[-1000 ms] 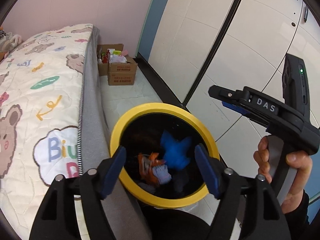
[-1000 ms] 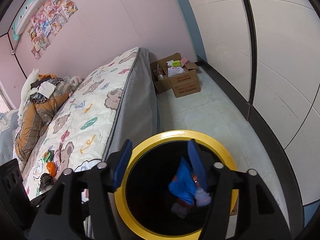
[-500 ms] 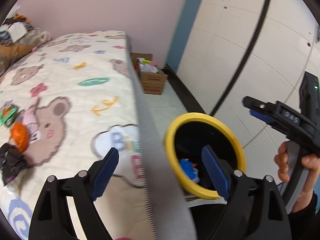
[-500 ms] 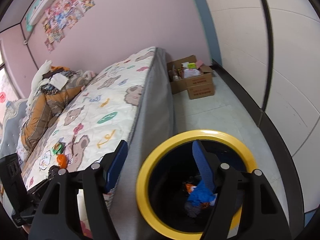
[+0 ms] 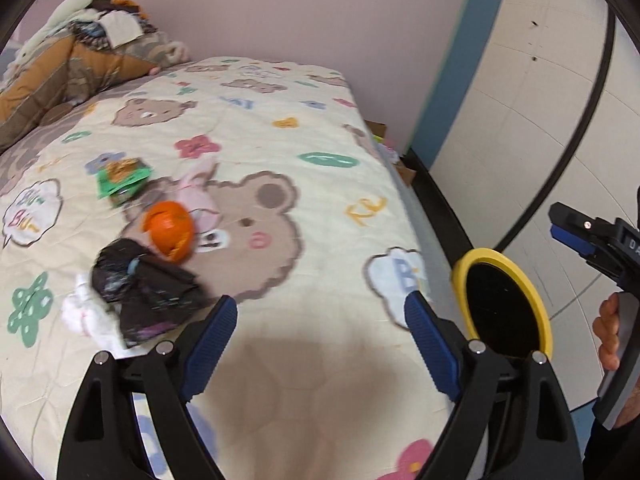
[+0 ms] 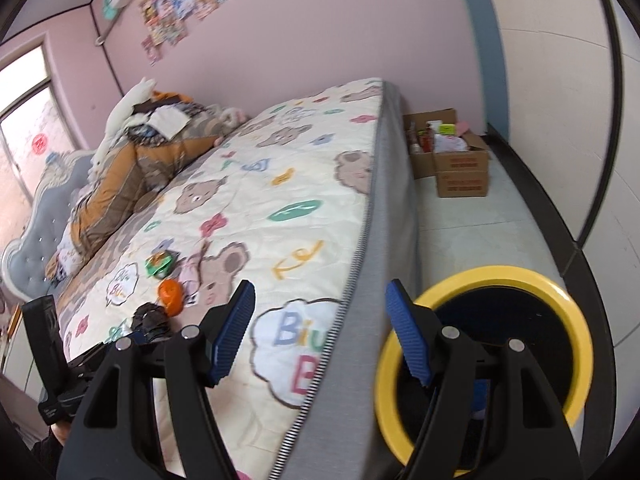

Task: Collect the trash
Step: 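Move the left tool to the white tissue bundle while the right tool approaches the pink cloth bow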

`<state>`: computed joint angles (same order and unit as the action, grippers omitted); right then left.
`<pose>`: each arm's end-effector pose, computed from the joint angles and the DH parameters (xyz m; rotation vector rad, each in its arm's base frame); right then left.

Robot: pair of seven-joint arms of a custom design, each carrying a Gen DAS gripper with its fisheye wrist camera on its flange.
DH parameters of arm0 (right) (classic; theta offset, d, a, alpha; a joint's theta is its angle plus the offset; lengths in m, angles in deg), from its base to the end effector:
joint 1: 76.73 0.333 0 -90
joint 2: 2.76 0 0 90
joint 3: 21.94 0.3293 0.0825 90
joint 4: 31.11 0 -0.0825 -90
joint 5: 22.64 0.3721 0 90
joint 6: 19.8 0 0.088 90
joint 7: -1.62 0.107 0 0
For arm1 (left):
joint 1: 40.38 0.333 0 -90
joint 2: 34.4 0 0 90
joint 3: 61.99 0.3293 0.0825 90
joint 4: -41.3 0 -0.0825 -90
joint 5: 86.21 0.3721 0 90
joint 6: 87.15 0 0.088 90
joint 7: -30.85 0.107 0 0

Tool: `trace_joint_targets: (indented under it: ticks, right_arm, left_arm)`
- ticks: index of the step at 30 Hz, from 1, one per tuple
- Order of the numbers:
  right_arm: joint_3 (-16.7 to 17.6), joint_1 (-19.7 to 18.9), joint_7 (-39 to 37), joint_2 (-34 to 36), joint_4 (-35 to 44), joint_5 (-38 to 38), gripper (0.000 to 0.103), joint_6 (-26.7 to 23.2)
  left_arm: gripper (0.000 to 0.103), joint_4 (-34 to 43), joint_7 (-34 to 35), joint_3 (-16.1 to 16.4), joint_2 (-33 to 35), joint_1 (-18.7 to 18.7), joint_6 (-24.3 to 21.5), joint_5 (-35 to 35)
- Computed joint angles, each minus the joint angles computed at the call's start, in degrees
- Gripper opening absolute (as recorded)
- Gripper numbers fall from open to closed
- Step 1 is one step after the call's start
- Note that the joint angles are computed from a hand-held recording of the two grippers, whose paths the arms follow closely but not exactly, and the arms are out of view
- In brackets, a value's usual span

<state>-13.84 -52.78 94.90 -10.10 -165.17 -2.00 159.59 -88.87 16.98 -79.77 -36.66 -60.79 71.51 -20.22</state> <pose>0.4578 0.2537 0.5143 -1.7028 1.4625 -0.3408 0.3905 -0.3586 0.4332 -1.9468 1.6718 -0.9546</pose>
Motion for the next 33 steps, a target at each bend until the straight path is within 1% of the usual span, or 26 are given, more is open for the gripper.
trace_joint_targets:
  ticks: [2,7,11,13,15,18,19,21,25,29,31,33]
  right_arm:
    - [1.4,-0.3,1.3,1.4,1.8,-1.9,0.065,-0.8]
    - [3.0,0.8,4.3,5.6,6.9,-7.7,0.065,-2.7]
    - [3.0,3.4,3.2,9.7,12.4,-7.8,0.065,-5.4]
    - [2.5,4.9,4.7,12.3,16.0,-10.4,0.065,-7.0]
    - [2.4,6.1,4.7,15.1,19.7,-11.2,0.065,-8.7]
    - [2.7,7.1,3.2,18.8,24.8,-10.0,0.065,-11.0]
    - [2.2,7.9,3.6,20.1,26.7,-10.7,0.065,-11.8]
    - [0.8,9.8,5.1,23.1,30.7,-12.9,0.065,-13.7]
    - [-0.7,12.4,6.5,29.8,39.8,-15.4,0.065,-18.3]
    - [-1.5,14.1,6.9,37.8,50.9,-16.3,0.065,-24.0]
    - [-1.6,14.7,7.1,42.4,57.6,-16.1,0.065,-27.5]
    - [-2.3,15.5,7.6,46.6,64.0,-16.3,0.065,-30.8]
  left_arm:
    - [0.082,-2.3,-1.2,0.4,-1.7,0.6,0.2,0.4]
    - [0.082,-8.1,-3.7,0.7,-6.0,3.2,0.8,0.9]
    - [0.082,-12.2,-4.2,0.6,-8.7,5.5,1.7,-0.1]
    - [0.082,-13.9,-4.8,0.5,-9.9,6.8,2.4,-0.2]
    - [0.082,-15.2,-5.1,0.2,-10.6,7.8,2.8,-0.1]
    - [0.082,-16.6,-4.9,0.1,-11.1,8.9,3.6,-0.6]
    - [0.082,-16.9,-5.0,0.0,-11.1,9.3,3.9,-0.6]
    - [0.082,-17.2,-5.2,-0.1,-11.0,10.0,4.3,-0.6]
    - [0.082,-17.6,-6.2,-0.1,-10.4,11.3,5.8,0.7]
    - [0.082,-17.6,-6.0,0.1,-9.7,11.7,6.4,1.0]
    - [0.082,-17.8,-6.5,0.5,-9.4,12.1,8.0,1.8]
    - [0.082,-17.7,-6.6,0.4,-9.2,12.3,8.2,2.5]
